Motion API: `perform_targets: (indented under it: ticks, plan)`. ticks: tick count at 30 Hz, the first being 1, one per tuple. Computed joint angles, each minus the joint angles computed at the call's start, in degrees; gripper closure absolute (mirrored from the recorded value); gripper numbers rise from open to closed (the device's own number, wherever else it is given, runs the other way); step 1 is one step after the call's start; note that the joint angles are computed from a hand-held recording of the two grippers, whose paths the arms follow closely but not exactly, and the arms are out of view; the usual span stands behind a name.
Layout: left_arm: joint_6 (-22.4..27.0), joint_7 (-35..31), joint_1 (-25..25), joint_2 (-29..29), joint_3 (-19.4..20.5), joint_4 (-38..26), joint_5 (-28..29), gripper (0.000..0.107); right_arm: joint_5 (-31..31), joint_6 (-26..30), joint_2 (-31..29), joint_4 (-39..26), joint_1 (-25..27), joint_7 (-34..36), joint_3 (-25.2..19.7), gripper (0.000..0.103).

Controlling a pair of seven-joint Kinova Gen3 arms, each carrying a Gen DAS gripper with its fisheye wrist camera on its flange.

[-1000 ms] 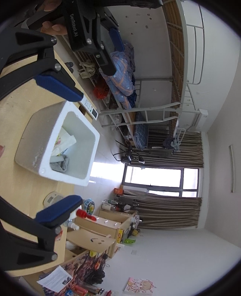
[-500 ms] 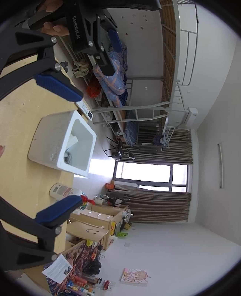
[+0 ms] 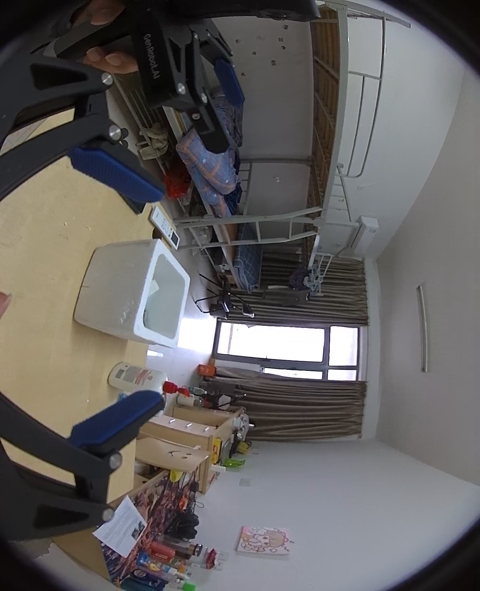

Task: Organize soft objects

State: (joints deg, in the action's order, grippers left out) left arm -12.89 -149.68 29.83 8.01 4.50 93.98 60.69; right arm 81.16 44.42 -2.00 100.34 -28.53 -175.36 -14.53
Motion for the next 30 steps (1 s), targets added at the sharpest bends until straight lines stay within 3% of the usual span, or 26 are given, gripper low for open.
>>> perform_targets:
  ticks: [8,12,18,22,25,30]
  plan:
    - [-2.0,9.1,-1.6,-1.9,1.9,3.7,-8.3,0.006,2.2,1.8,-0.9,2.3,-1.1,-2.3,-1.3,0.0]
    - [-2.9,11.1,-1.7,-2.4,2.4,5.3,-9.7,0.006,3.4,2.5,-0.8,3.4,-1.7,-3.7,-1.8,0.0]
    - [-6.7,21.8,-3.1,-1.9,4.3,8.7,-19.7,0.006,8.0,5.1,0.4,6.4,-2.9,-9.6,-1.9,0.0]
    - [-8.7,25.2,-2.7,-0.8,4.3,10.3,-23.8,0.006,10.1,5.9,0.7,8.2,-3.8,-12.3,-1.5,0.0]
    - [-8.6,27.0,-2.5,-0.4,3.9,11.0,-25.4,0.006,11.6,5.6,0.7,9.9,-4.0,-15.1,-1.3,0.0]
    - [-15.6,28.1,-0.6,0.9,3.8,14.0,-25.3,0.006,15.9,9.4,2.1,12.9,-5.5,-20.6,-1.8,0.0]
